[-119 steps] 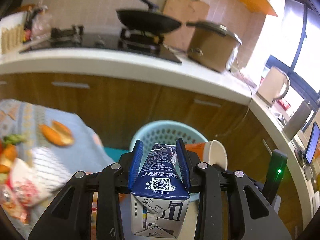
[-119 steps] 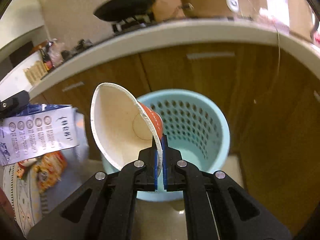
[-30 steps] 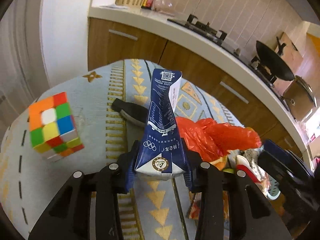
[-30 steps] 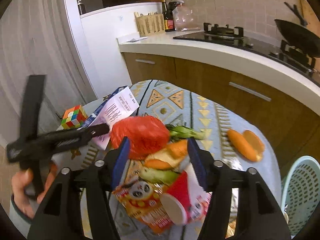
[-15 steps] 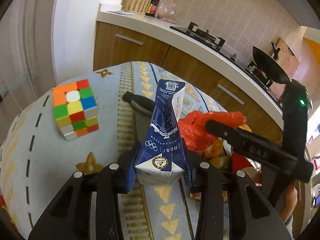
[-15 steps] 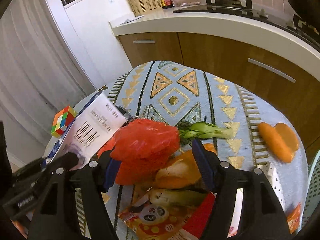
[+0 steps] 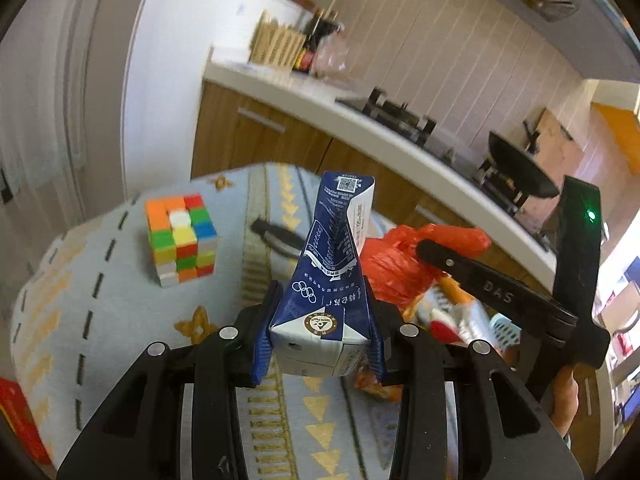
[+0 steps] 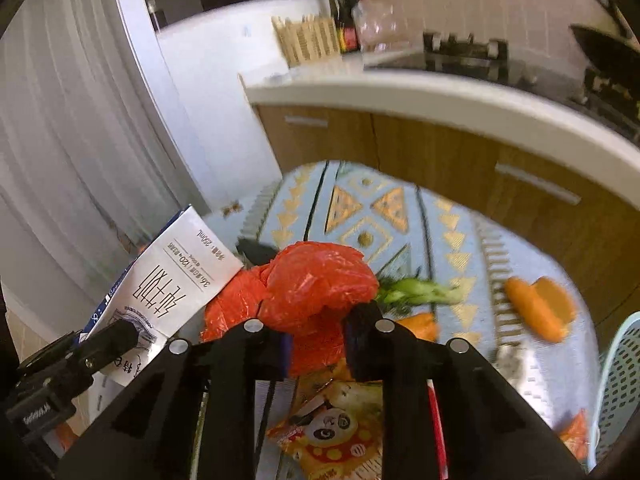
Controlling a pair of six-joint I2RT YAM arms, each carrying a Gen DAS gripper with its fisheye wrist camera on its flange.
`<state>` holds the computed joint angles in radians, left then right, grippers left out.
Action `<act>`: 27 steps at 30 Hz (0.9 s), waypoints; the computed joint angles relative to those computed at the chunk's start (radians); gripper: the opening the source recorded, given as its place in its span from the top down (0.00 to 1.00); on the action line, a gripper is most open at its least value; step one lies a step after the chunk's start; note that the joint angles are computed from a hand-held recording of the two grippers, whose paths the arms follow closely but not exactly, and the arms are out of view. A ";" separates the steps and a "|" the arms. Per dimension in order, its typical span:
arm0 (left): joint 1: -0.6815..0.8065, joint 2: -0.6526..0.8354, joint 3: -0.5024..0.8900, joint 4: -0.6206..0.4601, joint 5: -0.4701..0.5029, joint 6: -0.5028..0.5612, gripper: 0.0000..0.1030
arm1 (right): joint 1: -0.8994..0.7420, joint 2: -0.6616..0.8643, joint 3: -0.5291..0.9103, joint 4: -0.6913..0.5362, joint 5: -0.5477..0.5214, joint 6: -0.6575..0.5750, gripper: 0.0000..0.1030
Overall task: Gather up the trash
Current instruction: 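Grasp a second milk carton with the left tool while the right tool grasps the red bag, then carry the carton and red bag to the basket and release both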
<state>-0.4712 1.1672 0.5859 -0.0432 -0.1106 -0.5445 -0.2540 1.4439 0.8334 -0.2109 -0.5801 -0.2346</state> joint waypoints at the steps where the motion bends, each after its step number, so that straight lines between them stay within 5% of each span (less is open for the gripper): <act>1: -0.016 -0.023 0.008 -0.017 -0.017 -0.002 0.65 | -0.026 -0.036 -0.007 -0.012 -0.017 -0.007 0.84; 12: -0.250 -0.014 0.122 -0.051 -0.178 -0.042 0.67 | -0.471 -0.187 -0.002 -0.159 -0.229 -0.194 0.84; 21: -0.438 0.293 0.357 0.013 -0.192 -0.032 0.67 | -0.849 0.037 0.140 -0.192 -0.314 -0.335 0.84; 27: -0.542 0.582 0.617 -0.001 -0.145 -0.031 0.67 | -0.992 0.285 0.301 -0.179 -0.265 -0.351 0.84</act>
